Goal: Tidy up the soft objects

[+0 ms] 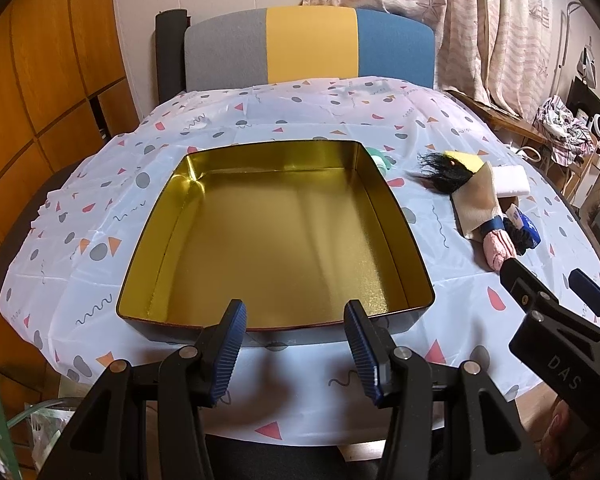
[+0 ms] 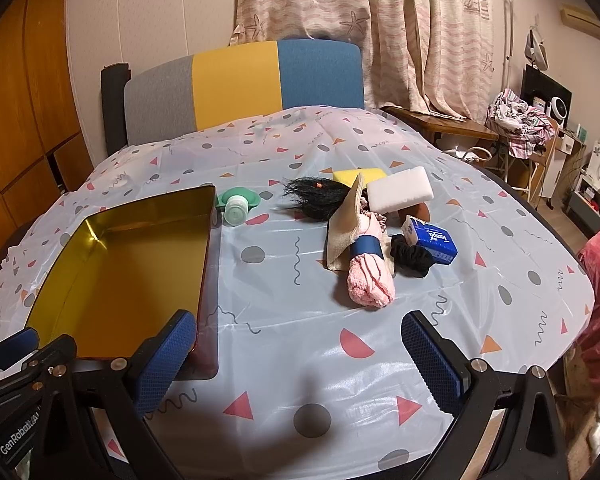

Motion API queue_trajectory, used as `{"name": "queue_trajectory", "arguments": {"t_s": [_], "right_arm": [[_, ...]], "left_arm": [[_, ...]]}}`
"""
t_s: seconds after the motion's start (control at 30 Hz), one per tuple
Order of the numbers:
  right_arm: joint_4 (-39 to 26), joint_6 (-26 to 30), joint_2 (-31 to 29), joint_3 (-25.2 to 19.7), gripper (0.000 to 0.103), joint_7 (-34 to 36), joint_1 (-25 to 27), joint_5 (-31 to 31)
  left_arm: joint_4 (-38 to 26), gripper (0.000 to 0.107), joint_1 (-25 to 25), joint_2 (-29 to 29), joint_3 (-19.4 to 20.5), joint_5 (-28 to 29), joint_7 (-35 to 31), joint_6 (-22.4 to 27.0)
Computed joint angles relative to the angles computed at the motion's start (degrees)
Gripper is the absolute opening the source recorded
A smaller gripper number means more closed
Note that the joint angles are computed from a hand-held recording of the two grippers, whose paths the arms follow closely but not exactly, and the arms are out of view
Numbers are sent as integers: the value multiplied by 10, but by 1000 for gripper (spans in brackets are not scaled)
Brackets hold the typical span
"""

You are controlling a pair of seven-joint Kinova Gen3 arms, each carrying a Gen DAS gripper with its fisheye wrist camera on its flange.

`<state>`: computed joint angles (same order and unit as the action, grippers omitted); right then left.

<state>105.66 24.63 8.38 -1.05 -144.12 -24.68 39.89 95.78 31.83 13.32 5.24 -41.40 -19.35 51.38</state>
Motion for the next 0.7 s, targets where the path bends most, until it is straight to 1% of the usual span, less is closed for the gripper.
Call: {"name": "queue_trajectory", "arguments": {"t_s": [0.4,0.47,0.7], "right_arm": [[-3,3,0,-1,103,9,3,-8],[8,-10,0,2,103,3,4,-2],[7,-9,1,3,103,6,3,-3]], "left_arm": [[-1,51,-5,1,1,12,-12,-4],[-1,51,-7,0,0,17,-16,-7],[-1,51,-6,0,-1,19,-18,-7]]}}
